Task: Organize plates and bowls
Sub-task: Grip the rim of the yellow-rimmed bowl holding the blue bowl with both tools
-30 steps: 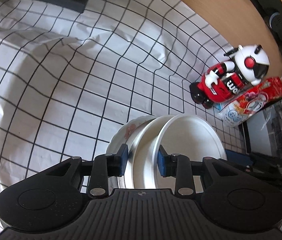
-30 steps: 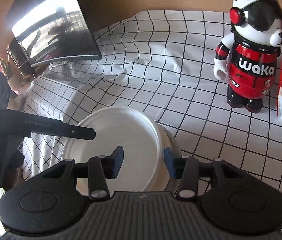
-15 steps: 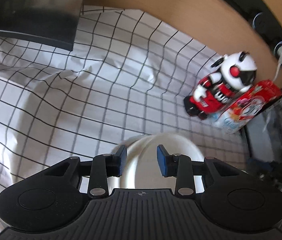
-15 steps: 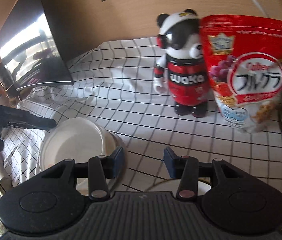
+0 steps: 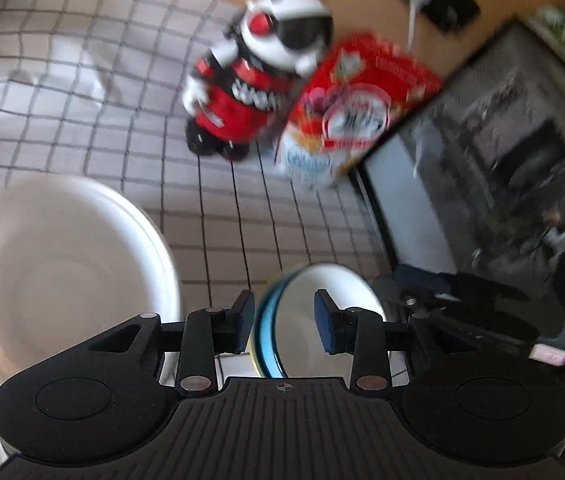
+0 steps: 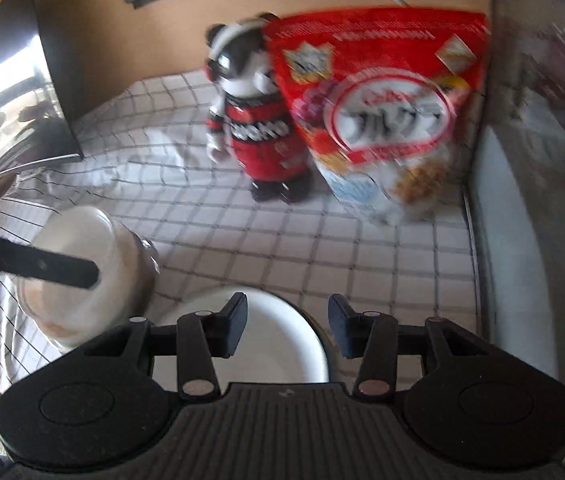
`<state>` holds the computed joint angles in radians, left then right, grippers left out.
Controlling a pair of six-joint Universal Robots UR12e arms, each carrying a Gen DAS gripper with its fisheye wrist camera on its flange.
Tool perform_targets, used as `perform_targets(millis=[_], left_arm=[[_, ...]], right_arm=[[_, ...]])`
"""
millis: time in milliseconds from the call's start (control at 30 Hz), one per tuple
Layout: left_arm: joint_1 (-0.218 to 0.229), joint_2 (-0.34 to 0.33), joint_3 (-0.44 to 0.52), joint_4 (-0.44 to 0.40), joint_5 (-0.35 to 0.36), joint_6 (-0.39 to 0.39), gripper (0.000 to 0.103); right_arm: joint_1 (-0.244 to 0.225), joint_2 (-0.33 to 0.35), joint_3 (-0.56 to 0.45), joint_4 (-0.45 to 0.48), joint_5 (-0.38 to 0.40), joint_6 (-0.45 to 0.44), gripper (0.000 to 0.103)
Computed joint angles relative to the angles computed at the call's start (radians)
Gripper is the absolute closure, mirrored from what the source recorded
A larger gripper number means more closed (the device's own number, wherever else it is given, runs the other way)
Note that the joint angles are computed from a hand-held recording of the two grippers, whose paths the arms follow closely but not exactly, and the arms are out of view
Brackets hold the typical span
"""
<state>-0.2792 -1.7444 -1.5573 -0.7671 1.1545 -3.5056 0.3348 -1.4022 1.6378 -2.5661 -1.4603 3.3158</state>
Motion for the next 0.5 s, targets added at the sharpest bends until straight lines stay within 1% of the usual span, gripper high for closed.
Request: perform_targets(millis=[100,200,267,333,500], left_arm=[[-0.028,-0.015,0.0,-0.001,0.039,-0.024,0.067],[-0.053,-0.02,-0.002,-0.019,0.116,-0.031,0.067],[-0.061,-0.019,-0.007,-0.032,0.149,-0.039,0.067],[-0.067,-0.023,-0.007,-0.059,0.159,-0.052,0.067],[-0.072,-0.035,-0.017,-0.053,0.149,-0.093,0.066]], right_arm=[[-0.023,-0.016,0.037,0.006,0.049,0.035,0.059],[-0.039,-0.018,0.058,0.019,0.083,0.056,0.059],[-0.049,-0.013,0.065,0.034,0.113,0.07,0.059],[-0.058,-0.007,0.068,0.048,0.151,0.081,0.058],[-0.079,0.011,0.071,0.07,0.225,0.109,0.058]])
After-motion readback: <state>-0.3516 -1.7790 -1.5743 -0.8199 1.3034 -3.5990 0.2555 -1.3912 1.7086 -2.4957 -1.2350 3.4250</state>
